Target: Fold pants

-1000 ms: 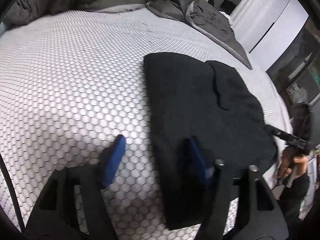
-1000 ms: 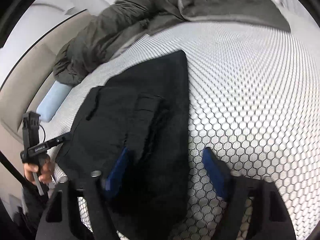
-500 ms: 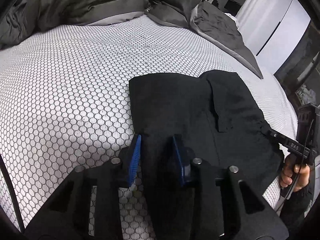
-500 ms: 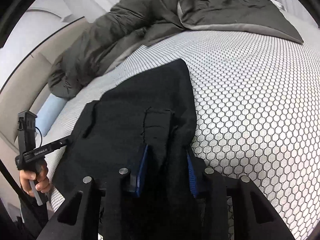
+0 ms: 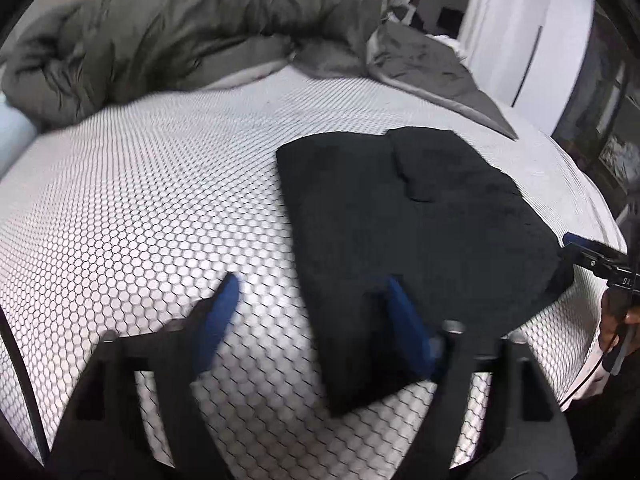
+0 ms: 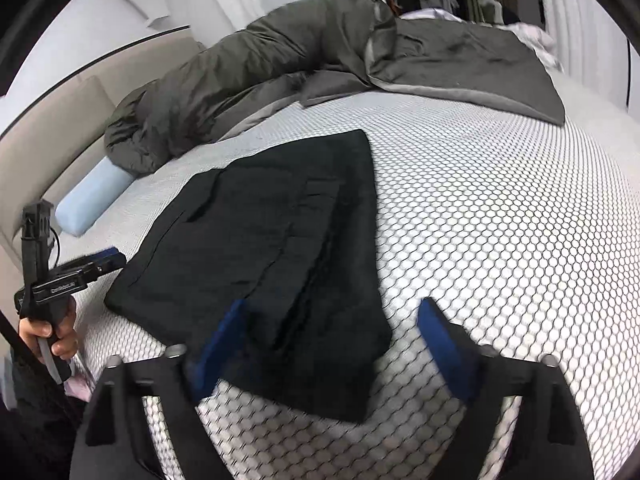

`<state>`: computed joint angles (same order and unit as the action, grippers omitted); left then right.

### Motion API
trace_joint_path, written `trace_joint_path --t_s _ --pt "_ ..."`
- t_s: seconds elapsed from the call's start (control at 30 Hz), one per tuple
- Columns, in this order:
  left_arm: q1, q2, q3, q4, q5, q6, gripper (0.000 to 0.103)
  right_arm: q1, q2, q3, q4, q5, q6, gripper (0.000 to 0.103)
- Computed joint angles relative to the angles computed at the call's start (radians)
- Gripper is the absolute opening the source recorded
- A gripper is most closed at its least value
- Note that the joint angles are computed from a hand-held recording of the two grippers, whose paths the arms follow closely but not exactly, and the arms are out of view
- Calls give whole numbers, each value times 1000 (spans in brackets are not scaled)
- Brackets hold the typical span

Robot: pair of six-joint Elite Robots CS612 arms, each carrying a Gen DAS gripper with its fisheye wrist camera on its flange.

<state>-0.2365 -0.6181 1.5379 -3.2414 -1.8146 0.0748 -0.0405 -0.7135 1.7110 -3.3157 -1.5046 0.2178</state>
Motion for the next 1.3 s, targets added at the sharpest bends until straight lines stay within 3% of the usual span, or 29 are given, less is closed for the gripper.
trace_joint_path --t_s 0.13,0.2,0.3,0.33,0.47,0.63,0.8,1.3 --pt "-11 -28 71 -46 7 37 84 29 -7 14 69 -81 -29 94" --pt "-23 -34 94 -81 29 28 88 39 -12 37 54 -114 -35 94" --pt "-34 -39 133 -170 49 26 101 48 -21 88 -80 -126 -49 95" --pt "-37 -41 143 -196 54 29 102 51 -24 103 -128 -129 -51 101" --pt "-45 -51 195 -326 64 37 102 77 -16 145 -357 -180 -77 103" --pt "-40 -62 225 -412 43 0 102 91 -4 151 -478 -145 -113 103" --pt "-35 -70 242 -450 38 -2 102 94 5 134 -481 -111 -121 103" --pt "-36 -75 248 -487 34 -1 102 104 16 102 -454 -115 -133 103"
